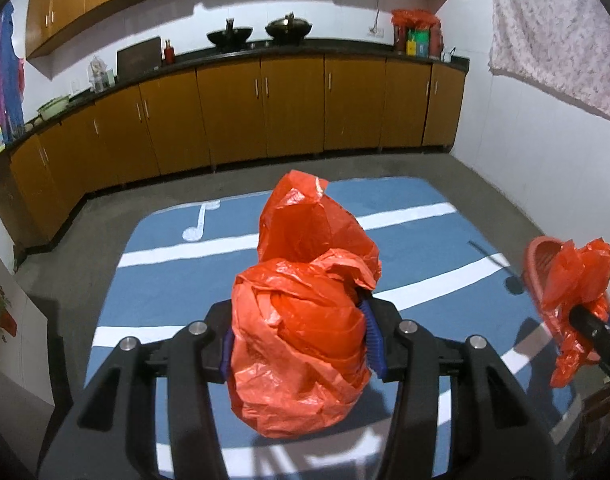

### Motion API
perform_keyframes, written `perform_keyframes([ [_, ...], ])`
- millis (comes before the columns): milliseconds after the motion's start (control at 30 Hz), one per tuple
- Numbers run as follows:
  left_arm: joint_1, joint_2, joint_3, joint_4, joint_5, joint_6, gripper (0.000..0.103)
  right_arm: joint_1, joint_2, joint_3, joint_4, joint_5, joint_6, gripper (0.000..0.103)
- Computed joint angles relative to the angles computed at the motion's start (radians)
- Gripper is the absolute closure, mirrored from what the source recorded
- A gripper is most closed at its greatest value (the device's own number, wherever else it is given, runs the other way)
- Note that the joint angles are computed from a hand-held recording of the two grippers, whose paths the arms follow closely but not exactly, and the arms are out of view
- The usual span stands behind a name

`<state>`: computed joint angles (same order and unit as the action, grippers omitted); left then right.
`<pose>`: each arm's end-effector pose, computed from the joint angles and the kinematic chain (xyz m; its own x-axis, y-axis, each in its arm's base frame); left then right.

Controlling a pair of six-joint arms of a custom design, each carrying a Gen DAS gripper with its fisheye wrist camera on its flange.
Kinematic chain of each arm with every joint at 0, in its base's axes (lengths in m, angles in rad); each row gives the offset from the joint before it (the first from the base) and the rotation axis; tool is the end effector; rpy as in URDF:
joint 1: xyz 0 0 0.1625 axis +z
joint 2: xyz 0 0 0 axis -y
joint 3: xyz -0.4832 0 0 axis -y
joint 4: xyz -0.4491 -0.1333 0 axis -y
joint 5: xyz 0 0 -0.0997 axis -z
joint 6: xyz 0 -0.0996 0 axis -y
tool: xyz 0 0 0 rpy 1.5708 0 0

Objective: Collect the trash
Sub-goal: 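Carry both red bags over the orange basket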

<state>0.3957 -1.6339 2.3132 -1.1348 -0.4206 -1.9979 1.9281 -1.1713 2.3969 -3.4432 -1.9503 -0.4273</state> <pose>-0.2146 -0.3327 0.2552 -0.6176 -0.4413 -0.6510 0.3771 0.5603 -0.7375 0.2565 -0.4115 0.1713 -0.7473 -0.4151 0.5188 -0.6470 0.6324 -0.4259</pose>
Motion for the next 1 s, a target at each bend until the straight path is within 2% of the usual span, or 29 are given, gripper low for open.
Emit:
perform_keyframes([
  [200,-0.065,0.086,-0.042,0.055,-0.012,-0.074,0.054,-0.016,-0.056,0.034,-0.070,-0.053,-0.081,0.067],
  [400,-0.080,0.148,-0.053,-0.048,0.003,0.001,0.054,-0.048,-0.110,0.055,-0.101,-0.092,-0.114,0.067],
  [700,-0.077,0.273,-0.070,-0.297,0.044,0.206,0.054,-0.076,-0.126,0.054,-0.185,-0.155,-0.183,0.067],
  [1000,-0.051,0.380,-0.062,-0.685,0.051,0.488,0.054,-0.098,-0.137,0.046,-0.202,-0.156,-0.186,0.067],
])
